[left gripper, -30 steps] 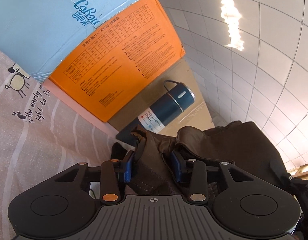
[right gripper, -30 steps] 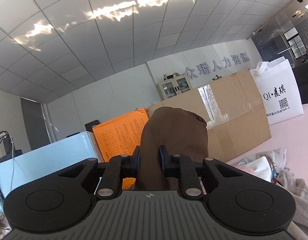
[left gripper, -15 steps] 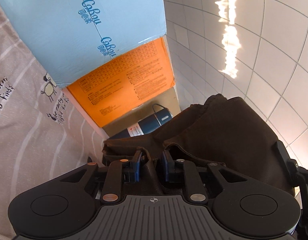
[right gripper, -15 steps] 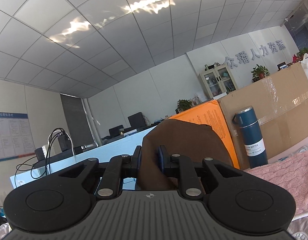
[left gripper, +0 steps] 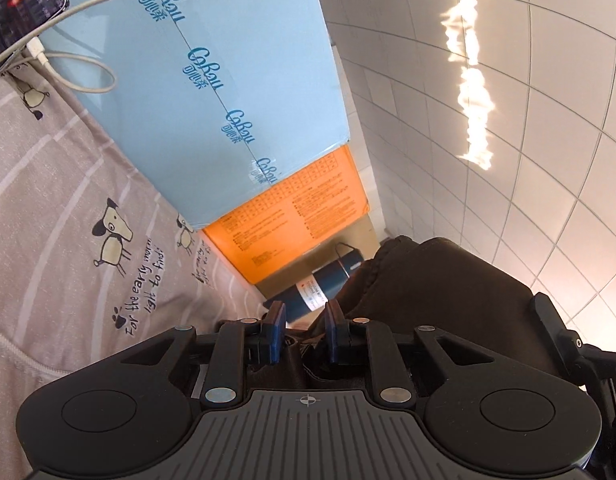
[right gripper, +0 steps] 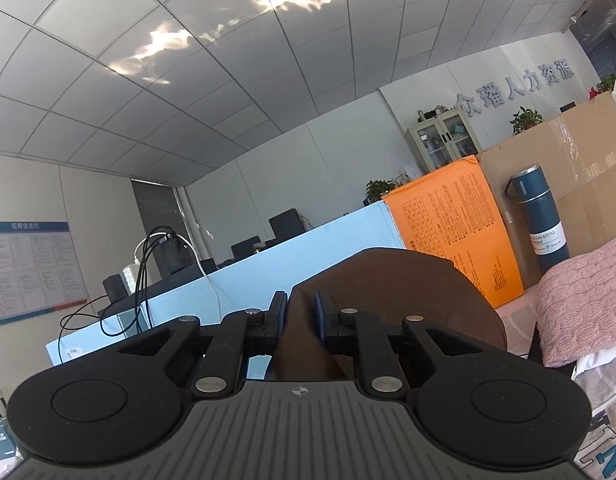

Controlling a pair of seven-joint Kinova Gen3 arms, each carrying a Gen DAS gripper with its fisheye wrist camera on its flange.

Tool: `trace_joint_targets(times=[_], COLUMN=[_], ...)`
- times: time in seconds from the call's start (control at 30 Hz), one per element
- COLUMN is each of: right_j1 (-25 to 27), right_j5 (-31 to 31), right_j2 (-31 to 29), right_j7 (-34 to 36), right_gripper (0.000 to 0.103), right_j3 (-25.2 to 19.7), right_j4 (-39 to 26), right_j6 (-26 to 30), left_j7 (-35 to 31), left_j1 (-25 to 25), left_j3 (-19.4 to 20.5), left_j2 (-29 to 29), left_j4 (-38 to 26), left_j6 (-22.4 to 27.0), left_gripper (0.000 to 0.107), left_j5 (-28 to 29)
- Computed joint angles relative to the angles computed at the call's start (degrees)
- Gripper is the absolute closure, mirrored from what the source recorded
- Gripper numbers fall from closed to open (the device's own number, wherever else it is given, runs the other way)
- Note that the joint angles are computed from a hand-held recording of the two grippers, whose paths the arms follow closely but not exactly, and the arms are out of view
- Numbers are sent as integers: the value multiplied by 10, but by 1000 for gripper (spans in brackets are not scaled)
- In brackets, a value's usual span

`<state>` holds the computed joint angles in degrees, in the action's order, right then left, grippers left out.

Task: Fold clothes
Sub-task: 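Lift the brown jacket with both grippers and carry it toward the bed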

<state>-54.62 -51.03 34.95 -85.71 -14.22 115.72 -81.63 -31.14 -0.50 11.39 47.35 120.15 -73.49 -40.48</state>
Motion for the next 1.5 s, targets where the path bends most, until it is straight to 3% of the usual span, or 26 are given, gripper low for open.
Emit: trace_joint_targets(times=[0.07,0.17,0.23,0.3,0.37,0.4,0.43,0.5,0.57,0.63,0.67,0.83,0.9,1.0,1.07,1.13,1.2,1.27,1.3,1.33,1.37,1.43,1.5], right_j1=[1,13,2,-26,-34,-32,-30,-31,-37,-43,-41,-8,10,1,27,53,47,33,21,15,3,-14,-30], right_j5=[-47,-117,-159,-198,-233,-249,-265,-293,-319,-331,-333,-353,-322,-252,-205,-159,-112,-89,-91,-101,-118,-129,-138], right_j2=[7,9,-2,-12,-12,-16,-19,-22,-22,-25,-28,-46,-48,-44,-44,-36,-39,-44,-47,-50,-52,-54,-55], right_j7=[19,26,4,-23,-44,-55,-64,-91,-112,-136,-147,-155,-184,-234,-271,-290,-319,-347,-352,-349,-338,-332,-322], right_gripper=[90,95,96,96,95,94,90,71,36,27,19,15,14,12,10,10,17,50,58,74,84,89,90], right_j3=[-36,-92,-83,-46,-38,-40,-41,-38,-34,-31,-30,-32,-32,-4,-25,-38,-10,16,29,31,36,31,22], right_j4=[0,8,23,42,56,62,67,81,92,108,114,126,145,175,189,197,206,207,205,200,195,193,189], right_j6=[-43,-85,-68,-33,-17,-4,9,26,31,36,44,103,136,154,150,140,156,175,183,187,186,160,127], left_j7=[-6,11,37,60,55,43,37,20,18,28,32,23,47,52,72,96,107,98,82,60,39,-4,-51], left_j1=[-4,-8,3,16,14,13,16,17,18,-11,-18,-22,-38,-28,-32,-42,-40,-30,-18,-4,10,39,36], left_j3=[-3,8,-3,-14,1,8,9,18,19,50,58,82,100,94,95,94,85,73,62,49,37,10,19], left_j2=[-12,-30,-45,-58,-67,-71,-77,-88,-96,-93,-92,-93,-82,-78,-69,-53,-44,-40,-47,-55,-63,-77,-84], left_j4=[4,0,-9,-19,-22,-20,-19,-17,-19,-27,-31,-47,-54,-56,-62,-72,-80,-80,-75,-67,-60,-44,-25], left_j6=[18,84,131,177,224,242,258,294,318,336,343,375,370,357,338,303,278,261,263,265,267,267,264], left_gripper=[89,88,87,85,85,80,65,49,48,31,27,19,19,17,17,17,17,22,34,50,57,65,68], left_j5=[-18,-39,-57,-76,-65,-52,-38,-14,-9,-42,-58,-114,-160,-192,-228,-272,-297,-295,-279,-256,-233,-186,-147])
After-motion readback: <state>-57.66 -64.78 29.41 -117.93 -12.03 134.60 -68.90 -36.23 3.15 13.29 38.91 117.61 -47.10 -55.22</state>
